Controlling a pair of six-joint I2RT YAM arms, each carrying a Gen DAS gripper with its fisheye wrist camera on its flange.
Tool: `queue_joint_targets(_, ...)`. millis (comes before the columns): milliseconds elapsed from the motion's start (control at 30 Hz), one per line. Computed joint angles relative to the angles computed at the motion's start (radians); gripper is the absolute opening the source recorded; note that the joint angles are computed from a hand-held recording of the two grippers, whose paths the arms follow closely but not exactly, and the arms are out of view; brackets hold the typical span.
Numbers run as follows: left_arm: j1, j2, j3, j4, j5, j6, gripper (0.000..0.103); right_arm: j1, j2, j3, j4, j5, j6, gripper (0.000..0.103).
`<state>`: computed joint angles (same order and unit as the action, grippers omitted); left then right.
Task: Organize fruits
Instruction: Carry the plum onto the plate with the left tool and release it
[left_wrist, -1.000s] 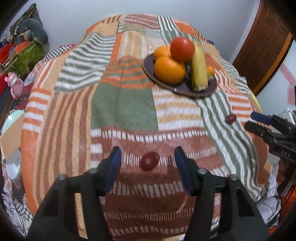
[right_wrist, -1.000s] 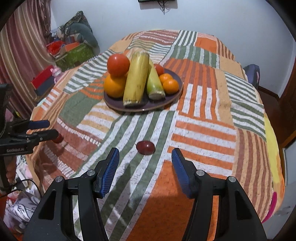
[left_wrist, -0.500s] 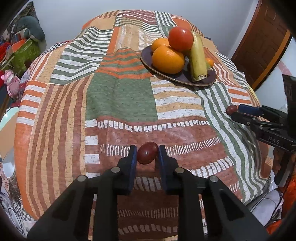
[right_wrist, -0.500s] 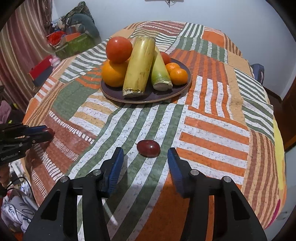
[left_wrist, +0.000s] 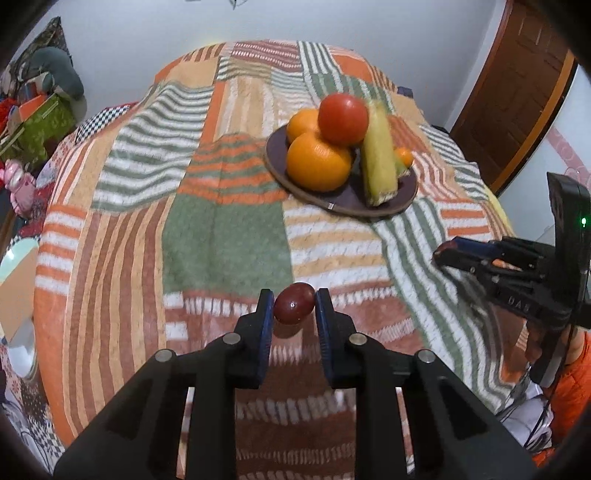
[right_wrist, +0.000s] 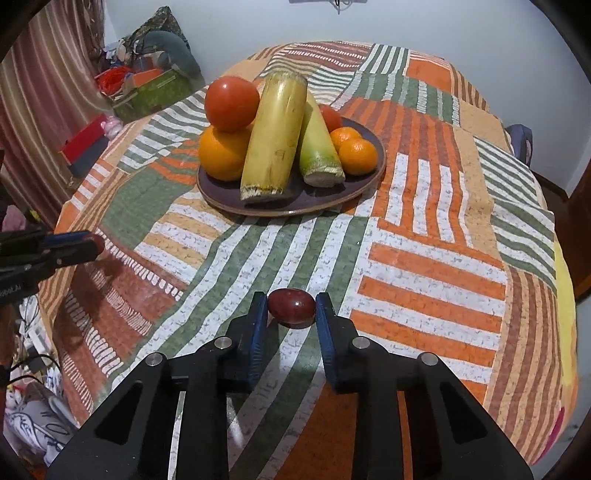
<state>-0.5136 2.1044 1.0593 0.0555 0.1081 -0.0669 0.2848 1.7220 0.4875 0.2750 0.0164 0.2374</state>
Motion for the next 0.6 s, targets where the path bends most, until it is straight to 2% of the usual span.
queue_joint_targets(300,-0.039,0.049,0.157,-0.05,-0.002,0.009,0.022,-0.057,-0.064,0.016,-0.011,-0.02,-0.029,0.024)
queue_joint_targets(600,-0.061,0.154,0.348,-0.12,0.012,0.022,0.022,-0.106,-0.029,0.083,-0.005,-0.056,-0.066,0.024)
